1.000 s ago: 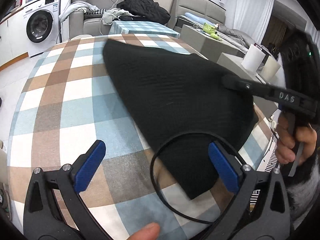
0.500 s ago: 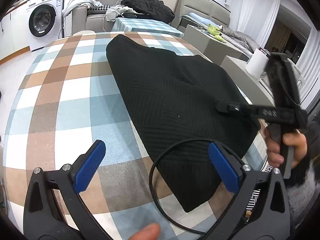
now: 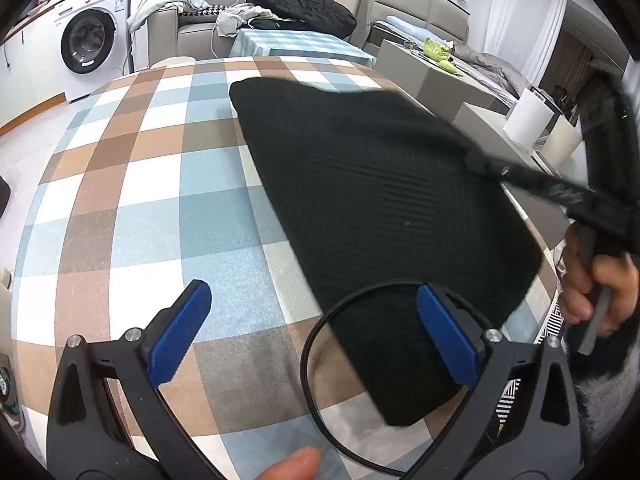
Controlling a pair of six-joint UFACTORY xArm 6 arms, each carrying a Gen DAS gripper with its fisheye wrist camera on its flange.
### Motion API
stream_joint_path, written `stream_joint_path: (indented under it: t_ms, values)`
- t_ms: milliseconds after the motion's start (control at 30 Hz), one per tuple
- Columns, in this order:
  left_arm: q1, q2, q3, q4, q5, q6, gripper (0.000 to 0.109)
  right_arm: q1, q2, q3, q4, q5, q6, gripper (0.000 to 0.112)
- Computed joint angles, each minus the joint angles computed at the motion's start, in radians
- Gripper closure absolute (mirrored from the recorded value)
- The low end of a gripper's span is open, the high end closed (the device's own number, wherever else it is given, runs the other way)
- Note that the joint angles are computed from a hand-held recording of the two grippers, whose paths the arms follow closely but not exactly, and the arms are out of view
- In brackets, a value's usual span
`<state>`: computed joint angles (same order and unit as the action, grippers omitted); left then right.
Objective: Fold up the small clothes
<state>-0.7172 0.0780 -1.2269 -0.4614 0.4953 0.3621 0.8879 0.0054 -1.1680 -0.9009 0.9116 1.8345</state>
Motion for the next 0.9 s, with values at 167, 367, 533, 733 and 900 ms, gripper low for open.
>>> stream_joint_path:
  t_ms: [167, 367, 533, 733, 900]
  values:
    - [0.003, -0.011, 0.013, -0.016, 0.012, 0.005, 0.007, -0.066, -0.020, 0.109, 0.134, -0.131, 0.016, 0.075]
    - [0.006, -0.045, 0.044, -0.065, 0.043, 0.063, 0.007, -0.001, -0.154, 0.271, 0.023, -0.260, 0.214, 0.071]
    - [-0.016, -0.058, 0.058, -0.128, 0.091, 0.149, 0.007, 0.048, -0.159, 0.300, -0.103, -0.257, 0.403, 0.072]
    - [-0.046, -0.089, 0.090, -0.149, 0.097, 0.169, 0.007, 0.167, -0.161, 0.197, -0.204, -0.034, 0.372, 0.104]
    - [-0.055, -0.087, 0.090, -0.178, 0.111, 0.163, 0.007, 0.130, -0.138, 0.189, 0.047, -0.001, 0.220, 0.101]
